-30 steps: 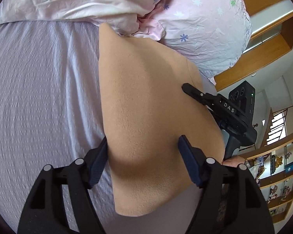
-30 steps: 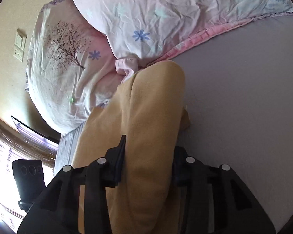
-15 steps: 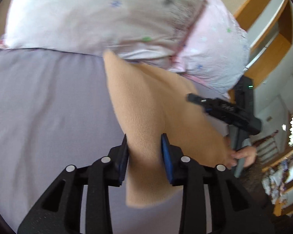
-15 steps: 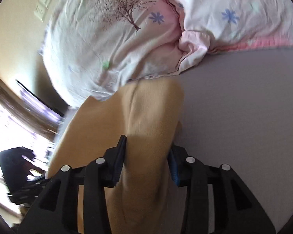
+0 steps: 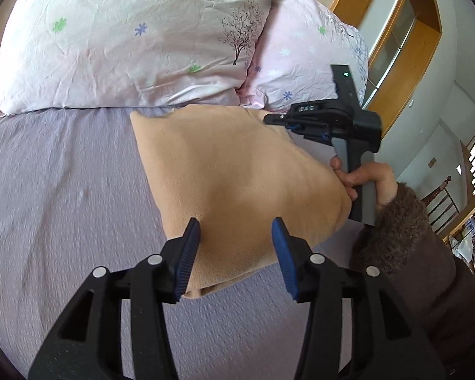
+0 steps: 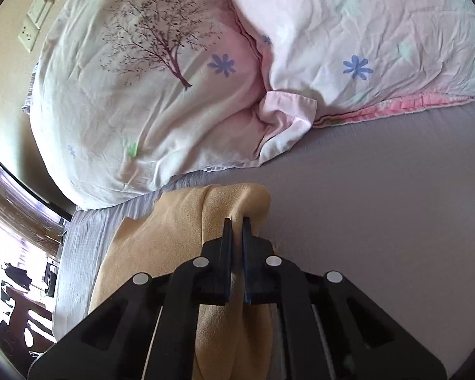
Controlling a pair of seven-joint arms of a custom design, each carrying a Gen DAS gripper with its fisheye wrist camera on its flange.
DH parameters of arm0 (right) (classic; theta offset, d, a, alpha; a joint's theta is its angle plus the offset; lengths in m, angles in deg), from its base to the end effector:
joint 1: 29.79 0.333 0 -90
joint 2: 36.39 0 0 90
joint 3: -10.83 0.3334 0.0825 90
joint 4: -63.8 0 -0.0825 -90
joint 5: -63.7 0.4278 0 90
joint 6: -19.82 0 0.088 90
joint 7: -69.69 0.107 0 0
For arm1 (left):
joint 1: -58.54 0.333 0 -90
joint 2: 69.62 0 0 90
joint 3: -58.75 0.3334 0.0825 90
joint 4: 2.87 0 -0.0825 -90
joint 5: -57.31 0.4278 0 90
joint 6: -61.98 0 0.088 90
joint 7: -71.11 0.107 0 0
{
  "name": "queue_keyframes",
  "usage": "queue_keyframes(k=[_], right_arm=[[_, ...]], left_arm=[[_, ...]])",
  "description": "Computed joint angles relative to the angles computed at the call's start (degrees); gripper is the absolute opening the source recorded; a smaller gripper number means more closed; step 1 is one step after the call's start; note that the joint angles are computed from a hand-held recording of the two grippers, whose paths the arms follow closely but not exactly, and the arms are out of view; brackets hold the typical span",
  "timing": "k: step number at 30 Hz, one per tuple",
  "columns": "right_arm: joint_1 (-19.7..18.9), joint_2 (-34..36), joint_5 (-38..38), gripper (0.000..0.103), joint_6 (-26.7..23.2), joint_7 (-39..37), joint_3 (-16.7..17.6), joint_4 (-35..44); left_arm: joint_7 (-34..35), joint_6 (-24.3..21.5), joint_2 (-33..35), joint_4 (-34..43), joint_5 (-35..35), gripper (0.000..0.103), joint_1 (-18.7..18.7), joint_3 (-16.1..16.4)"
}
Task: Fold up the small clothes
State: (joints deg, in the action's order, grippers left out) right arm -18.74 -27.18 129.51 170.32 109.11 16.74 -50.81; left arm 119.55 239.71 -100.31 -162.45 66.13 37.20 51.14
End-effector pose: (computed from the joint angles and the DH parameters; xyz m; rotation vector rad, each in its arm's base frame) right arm 0.6334 0.1681 0.4117 -1.8031 1.3801 0.0234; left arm 0.3649 -0.2167 0.4497 -1.9161 1.8101 -1.1280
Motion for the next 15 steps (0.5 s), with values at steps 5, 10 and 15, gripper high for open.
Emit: queue_keyframes(k=[5, 10, 15], right_arm=[[-2.02, -14.20, 14.09, 0.073, -14.68, -14.34, -4.11, -13.55], [-1.88, -18.08, 8.36, 0.073, -29.53, -11.61, -7.94, -20.41], [-1.93, -15.71, 6.37, 0.062, -24.93, -5.32, -7.67, -20.62]], left_arm=[[2.70, 2.65, 0.27, -0.92, -1.18, 0.055, -4.89, 4.95], [4.80, 1.86, 2.88, 0.93, -1.64, 0.071, -7.51, 5.93], [4.86, -2.56, 3.17, 1.60, -3.86, 0.072, -6.41, 3.60]])
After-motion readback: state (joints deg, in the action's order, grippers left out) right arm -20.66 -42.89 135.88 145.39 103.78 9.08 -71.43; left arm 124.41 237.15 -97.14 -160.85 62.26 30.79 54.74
